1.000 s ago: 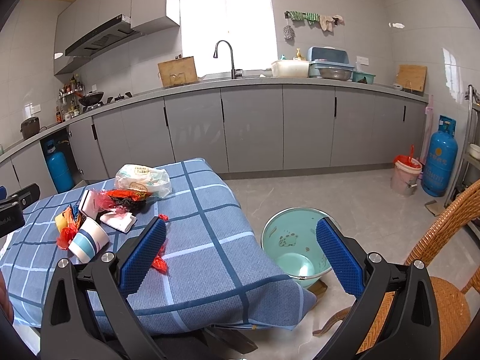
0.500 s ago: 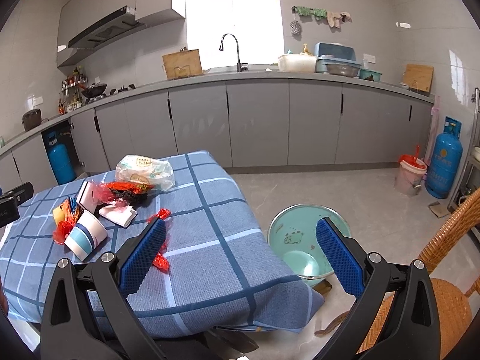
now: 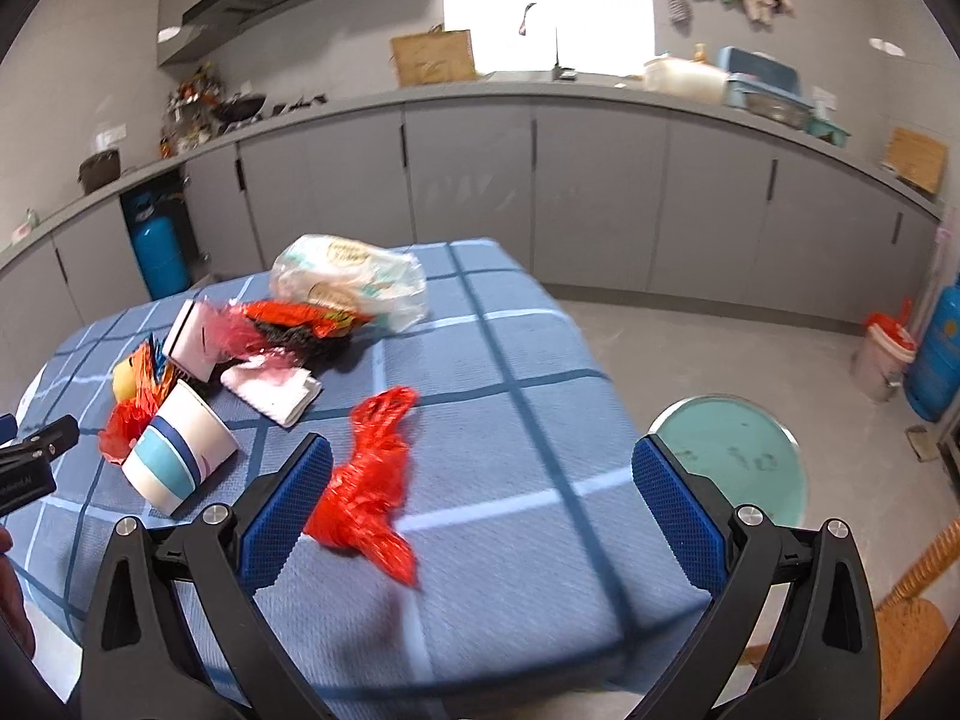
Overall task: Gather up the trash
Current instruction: 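Grasp the paper cup with the left tool while the right tool grasps the red bag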
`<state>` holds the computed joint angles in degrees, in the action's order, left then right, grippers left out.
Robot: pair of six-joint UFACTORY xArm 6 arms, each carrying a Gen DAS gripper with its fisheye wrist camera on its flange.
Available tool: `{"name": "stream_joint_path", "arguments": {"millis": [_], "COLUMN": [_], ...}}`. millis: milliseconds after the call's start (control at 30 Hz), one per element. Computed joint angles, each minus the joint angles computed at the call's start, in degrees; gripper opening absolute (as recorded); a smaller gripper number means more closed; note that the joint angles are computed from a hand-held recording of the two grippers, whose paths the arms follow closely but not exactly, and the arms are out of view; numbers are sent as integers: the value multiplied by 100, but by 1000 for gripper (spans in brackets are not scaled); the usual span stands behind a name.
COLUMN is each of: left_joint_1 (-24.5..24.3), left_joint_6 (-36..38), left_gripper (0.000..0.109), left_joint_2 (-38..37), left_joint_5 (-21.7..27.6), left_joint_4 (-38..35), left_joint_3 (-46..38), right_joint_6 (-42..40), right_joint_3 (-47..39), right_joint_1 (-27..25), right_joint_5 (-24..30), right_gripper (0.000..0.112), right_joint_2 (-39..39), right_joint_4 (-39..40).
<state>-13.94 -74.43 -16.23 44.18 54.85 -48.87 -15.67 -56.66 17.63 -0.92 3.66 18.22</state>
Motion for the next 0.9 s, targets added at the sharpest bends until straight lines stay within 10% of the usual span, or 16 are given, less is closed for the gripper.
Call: {"name": "stream_joint_path", "arguments": {"millis": [200, 433, 700, 900], "left_joint_1": [6, 161, 275, 198], "left_joint_6": [463, 1042, 1584, 1600], "left_gripper": [99, 98, 61, 52], "left_joint_2": [781, 1425, 1653, 1569], "left_joint_5": [-531, -1237, -1652, -1640], "left_joint_4": [-48, -289, -916, -857], "left_joint_3": [-508, -868, -909, -870], "right_joint_6": [329, -743, -2283, -2697], "right_joint_3": [-610, -1208, -1672, -1533], "right_joint_1": [80, 215, 221, 224], "right_joint_5": [334, 811, 1795, 1742], "right_gripper": [98, 96, 42, 30], "right_joint_2": [724, 1269, 1522, 1347], "right_joint_4": [-515, 595, 2163, 2555]}}
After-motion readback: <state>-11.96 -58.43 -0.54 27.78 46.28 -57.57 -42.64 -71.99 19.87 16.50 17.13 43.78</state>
